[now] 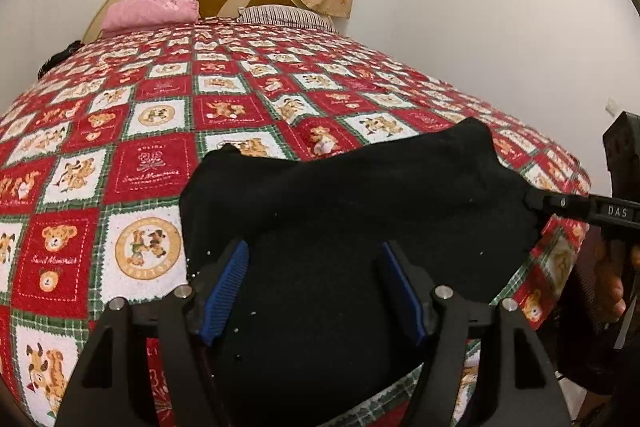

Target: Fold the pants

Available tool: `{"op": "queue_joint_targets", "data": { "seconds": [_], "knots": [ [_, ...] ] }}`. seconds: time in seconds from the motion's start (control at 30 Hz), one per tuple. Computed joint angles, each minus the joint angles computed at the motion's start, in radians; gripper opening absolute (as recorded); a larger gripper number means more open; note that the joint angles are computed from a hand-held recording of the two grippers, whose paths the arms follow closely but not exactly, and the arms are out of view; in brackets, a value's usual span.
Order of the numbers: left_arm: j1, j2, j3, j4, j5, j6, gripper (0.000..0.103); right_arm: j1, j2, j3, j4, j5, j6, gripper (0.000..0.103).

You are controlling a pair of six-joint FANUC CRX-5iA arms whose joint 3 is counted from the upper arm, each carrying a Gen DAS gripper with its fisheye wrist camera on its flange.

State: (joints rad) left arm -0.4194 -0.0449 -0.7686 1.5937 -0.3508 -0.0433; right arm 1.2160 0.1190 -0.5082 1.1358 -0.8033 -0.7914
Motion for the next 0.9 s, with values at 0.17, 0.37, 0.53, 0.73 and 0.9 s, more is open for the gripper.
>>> {"op": "queue_joint_targets", "data": {
  "seconds": [0.17,0.37,0.53,0.73,0.9],
  "knots": [
    [0.000,-0.011,-0.017,0.067,-0.024,-0.029,0.071,0.011,0.016,0.062,0.039,-0.154,0.048,0.041],
    [0.005,-0.005,-0.017,0.041,-0.018,-0.021,0.072,-0.143,0.040,0.083,0.202,0.112,0.078,0.042],
    [0.012,-0.003,-0.013,0.008,-0.018,0.000,0.072,-0.158,0.112,0.166,-0.027,0.089,0.225,0.043],
    [0.022,-0.002,-0.008,-0.033,-0.018,0.037,0.076,-0.137,0.098,0.140,-0.026,0.083,0.257,0.043],
    [0.036,-0.002,-0.002,-0.072,-0.027,0.072,0.082,-0.063,0.098,0.161,-0.041,-0.041,0.261,0.049]
  ]
}}
